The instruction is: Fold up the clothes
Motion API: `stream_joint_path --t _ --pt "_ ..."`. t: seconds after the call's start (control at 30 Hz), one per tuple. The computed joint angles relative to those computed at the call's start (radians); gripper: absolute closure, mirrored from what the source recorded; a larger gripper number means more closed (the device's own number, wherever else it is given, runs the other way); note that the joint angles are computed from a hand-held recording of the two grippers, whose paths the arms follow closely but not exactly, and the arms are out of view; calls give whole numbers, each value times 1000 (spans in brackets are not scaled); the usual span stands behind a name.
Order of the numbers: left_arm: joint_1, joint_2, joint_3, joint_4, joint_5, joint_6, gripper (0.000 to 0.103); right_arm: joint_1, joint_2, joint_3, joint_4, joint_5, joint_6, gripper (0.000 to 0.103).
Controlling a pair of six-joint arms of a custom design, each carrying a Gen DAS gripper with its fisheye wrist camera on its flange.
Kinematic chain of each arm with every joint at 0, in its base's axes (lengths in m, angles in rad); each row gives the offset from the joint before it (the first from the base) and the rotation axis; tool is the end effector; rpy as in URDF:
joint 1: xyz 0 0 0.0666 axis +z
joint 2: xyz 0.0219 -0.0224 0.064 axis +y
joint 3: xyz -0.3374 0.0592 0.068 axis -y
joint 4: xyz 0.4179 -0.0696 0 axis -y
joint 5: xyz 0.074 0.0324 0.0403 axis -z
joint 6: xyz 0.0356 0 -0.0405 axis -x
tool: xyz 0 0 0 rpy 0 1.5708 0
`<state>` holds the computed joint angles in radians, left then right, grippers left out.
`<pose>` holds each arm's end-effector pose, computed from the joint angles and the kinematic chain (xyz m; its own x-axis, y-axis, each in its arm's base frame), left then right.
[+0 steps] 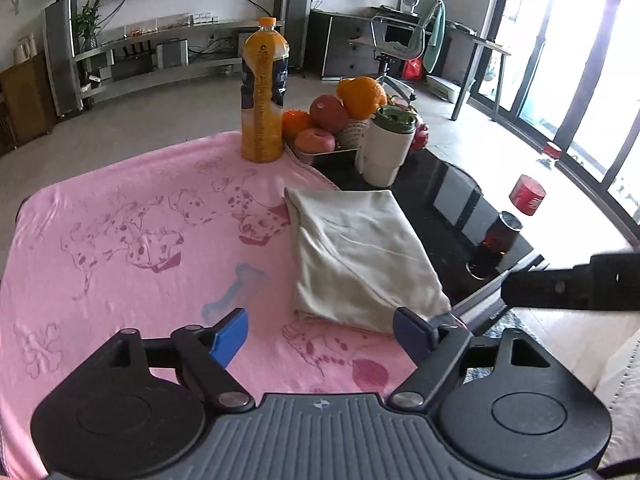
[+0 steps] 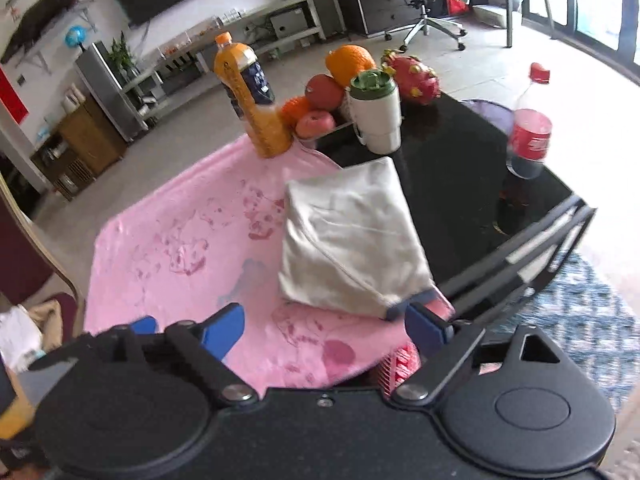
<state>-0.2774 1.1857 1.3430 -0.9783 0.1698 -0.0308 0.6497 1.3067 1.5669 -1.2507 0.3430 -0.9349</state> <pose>0.4263 -0.1281 0.4543 -0.6918 0.2285 -0.6850 0.4022 0.9098 -0.1026 0.3754 0.2697 0.4915 -0.7357 0.3926 -0.5519 0.2846 0.9186 0.2741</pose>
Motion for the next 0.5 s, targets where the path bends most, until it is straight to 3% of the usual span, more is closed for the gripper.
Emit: stream_joint_path --t 0.1,0.27,0.5 --pt "-3 -35 -22 -5 0 -20 16 34 14 25 -74 47 -24 1" --pt "-8 -73 -49 -13 11 -39 12 83 13 30 -152 145 -75 0" --pt "-35 -104 -81 -14 -24 -47 8 108 0 7 -188 187 -107 0"
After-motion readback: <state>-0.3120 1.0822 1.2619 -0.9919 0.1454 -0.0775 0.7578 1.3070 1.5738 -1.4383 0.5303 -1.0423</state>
